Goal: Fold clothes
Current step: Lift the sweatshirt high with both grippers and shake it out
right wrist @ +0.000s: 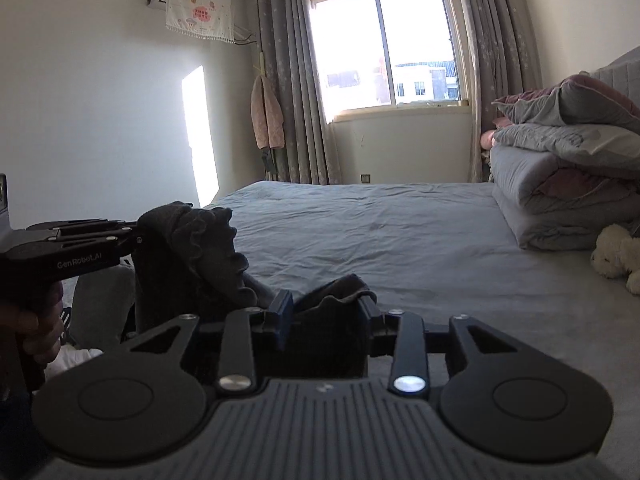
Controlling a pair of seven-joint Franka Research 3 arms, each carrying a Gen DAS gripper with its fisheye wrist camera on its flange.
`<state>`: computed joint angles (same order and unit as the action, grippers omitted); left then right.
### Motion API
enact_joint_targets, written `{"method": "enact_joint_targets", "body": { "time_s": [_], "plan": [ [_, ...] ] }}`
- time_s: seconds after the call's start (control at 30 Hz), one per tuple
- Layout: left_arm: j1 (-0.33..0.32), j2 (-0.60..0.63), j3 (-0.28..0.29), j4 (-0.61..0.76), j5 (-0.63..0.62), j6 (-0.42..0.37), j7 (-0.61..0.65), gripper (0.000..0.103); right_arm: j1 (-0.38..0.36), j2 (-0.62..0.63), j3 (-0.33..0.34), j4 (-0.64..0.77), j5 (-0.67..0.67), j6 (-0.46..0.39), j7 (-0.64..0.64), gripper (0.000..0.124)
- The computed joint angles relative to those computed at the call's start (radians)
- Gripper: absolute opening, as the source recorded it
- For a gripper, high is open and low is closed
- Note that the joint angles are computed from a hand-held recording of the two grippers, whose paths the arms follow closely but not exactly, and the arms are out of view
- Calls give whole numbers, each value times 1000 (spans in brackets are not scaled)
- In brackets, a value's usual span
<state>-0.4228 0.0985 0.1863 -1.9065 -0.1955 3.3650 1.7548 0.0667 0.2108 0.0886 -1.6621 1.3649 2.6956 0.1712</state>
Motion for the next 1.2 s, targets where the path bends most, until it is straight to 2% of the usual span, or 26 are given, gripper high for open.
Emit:
{"method": "enact_joint_targets", "body": {
  "time_s": [0.13, 0.17, 0.2, 0.27, 0.37, 0.47, 0.5, 0.53, 0.6, 0.63, 0.77, 0.83, 0.87, 0.97, 1.0, 1.03, 1.07, 1.1, 1.13, 1.17, 1.2],
  "plan": [
    [254, -5, -209, -42, 201, 31, -190, 7, 15, 36, -7, -42, -114, 8, 106, 59],
    [320, -4, -262, -51, 279, 48, -264, 7, 16, 50, -14, -37, -170, -10, 169, 60],
    [358, -1, -290, -57, 332, 59, -319, 7, 15, 69, -20, -24, -225, -36, 236, 62],
    [402, 6, -316, -62, 403, 69, -407, 7, 7, 95, -24, -10, -307, -83, 346, 63],
    [450, 18, -340, -68, 496, 85, -527, 7, -9, 119, -13, 10, -373, -130, 405, 63],
    [490, 32, -353, -64, 580, 81, -627, 7, -2, 99, -6, -37, -427, -104, 424, 62],
    [503, 35, -359, -62, 606, 76, -658, 7, 1, 100, -7, -40, -446, -99, 441, 43],
    [508, 35, -358, -61, 621, 75, -678, 7, -1, 101, -3, -39, -450, -99, 448, 16],
    [503, 33, -344, -65, 632, 76, -695, 7, -5, 85, 12, -59, -426, -66, 424, 9],
    [478, 28, -320, -72, 608, 78, -676, 7, -1, 72, 19, -77, -411, -16, 392, 4],
    [364, 4, -229, -96, 442, 80, -535, 7, 2, 18, 56, -122, -282, 196, 206, 1],
    [345, -6, -220, -102, 382, 91, -481, 7, -6, 0, 70, -115, -185, 266, 104, 0],
    [355, -10, -232, -102, 385, 99, -483, 7, -10, -8, 72, -108, -137, 282, 63, 0],
    [377, -23, -257, -103, 400, 115, -488, 7, -13, -34, 41, -107, -103, 212, 42, 0],
    [376, -26, -260, -105, 394, 117, -479, 7, -14, -42, 30, -107, -96, 186, 40, 3],
    [371, -29, -261, -108, 376, 117, -462, 8, -11, -41, 8, -106, -160, 114, 100, 16],
    [365, -32, -262, -111, 357, 116, -445, 7, -3, -30, -10, -101, -241, 56, 173, 17],
    [365, -36, -266, -113, 351, 115, -443, 7, 6, -12, -19, -93, -301, 29, 225, 25],
    [371, -41, -272, -118, 356, 112, -456, 7, 13, -3, -20, -100, -330, 24, 248, 40],
    [379, -48, -278, -122, 370, 111, -476, 7, 14, 4, -13, -110, -325, 28, 248, 48],
    [387, -55, -282, -125, 387, 109, -496, 7, 9, 6, -5, -121, -303, 21, 240, 62]
  ]
}}
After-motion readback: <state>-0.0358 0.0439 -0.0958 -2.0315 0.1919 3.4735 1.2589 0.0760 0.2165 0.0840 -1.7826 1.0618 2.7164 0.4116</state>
